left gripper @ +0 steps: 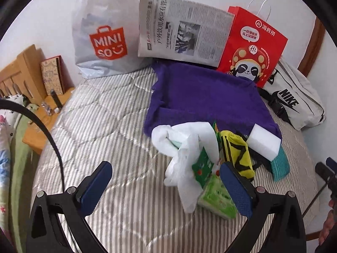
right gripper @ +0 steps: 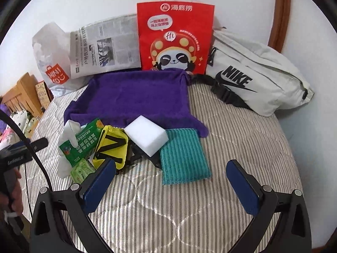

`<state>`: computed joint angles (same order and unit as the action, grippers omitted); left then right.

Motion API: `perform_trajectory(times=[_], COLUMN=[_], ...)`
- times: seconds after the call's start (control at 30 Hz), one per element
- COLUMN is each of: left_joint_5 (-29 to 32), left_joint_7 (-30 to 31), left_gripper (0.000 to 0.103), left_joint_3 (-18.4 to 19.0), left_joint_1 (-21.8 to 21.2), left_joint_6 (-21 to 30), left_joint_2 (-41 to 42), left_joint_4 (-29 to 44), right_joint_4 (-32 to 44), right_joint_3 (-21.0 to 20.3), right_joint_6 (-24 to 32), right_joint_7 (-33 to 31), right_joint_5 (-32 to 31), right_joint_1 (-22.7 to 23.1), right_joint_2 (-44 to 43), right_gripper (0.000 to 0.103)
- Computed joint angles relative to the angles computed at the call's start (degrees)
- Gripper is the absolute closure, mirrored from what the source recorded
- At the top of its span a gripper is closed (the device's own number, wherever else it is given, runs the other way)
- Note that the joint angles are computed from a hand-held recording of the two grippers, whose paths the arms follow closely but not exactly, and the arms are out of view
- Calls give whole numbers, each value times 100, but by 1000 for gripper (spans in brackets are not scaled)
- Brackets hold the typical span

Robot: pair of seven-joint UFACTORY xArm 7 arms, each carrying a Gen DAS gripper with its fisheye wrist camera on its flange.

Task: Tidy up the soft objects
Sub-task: 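Reach the left gripper to the white cloth gloves and close on them, then lift the white gloves with the left gripper while the right gripper grasps the teal ribbed pad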

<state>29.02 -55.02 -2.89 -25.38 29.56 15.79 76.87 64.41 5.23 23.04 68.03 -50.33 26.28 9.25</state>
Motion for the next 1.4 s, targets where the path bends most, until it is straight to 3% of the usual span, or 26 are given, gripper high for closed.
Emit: perform_trajectory(times=[0.2,0.33,0.4,0.43,0.5,0.53,0.67,0.87,1.17,1.3,1.4], left_joint_5=[-918,-1421,-1662,-1837,-2166,-2243,-2488,-2641,-2266,-1521,-1488], left_joint_7=[770,1266,1454,1638,1999,2083,2449,2809,2516,1873,1831], left_gripper=[2,15,27,39,49,60,88,94,94,94,94], left_joint_3=[-141,-134,-132,-207,-339,-318,-331,-264,14,325,209], left_joint_1=[261,293,312,388,507,495,544,578,490,300,445], left_joint_6=[-400,-107,44,23,-36,-28,-303,-752,-1278,-1024,-767], left_joint_2=[716,1322,1553,1642,1778,1818,1726,1245,230,74,344], left_joint_4=[623,1316,1587,1665,1786,1834,1671,1072,-115,-296,-136], right_joint_4=[323,500,555,567,582,589,590,626,567,601,608], right_joint_3=[-57,-161,-212,-246,-300,-330,-417,-523,-533,-457,-449], right_joint_6=[-111,-117,-140,-142,-157,-157,-252,-288,-265,-238,-219], right_joint_7=[-424,-710,-835,-876,-959,-979,-1035,-1034,-1015,-1148,-1245], right_joint_5=[321,618,780,841,959,1014,1230,1397,1410,1546,1582], right_joint_1=[68,170,198,217,237,245,231,265,295,261,293], right_joint_2=[442,702,797,826,877,902,956,1006,932,984,1004], right_gripper=[0,0,0,0,0,0,0,0,0,0,0])
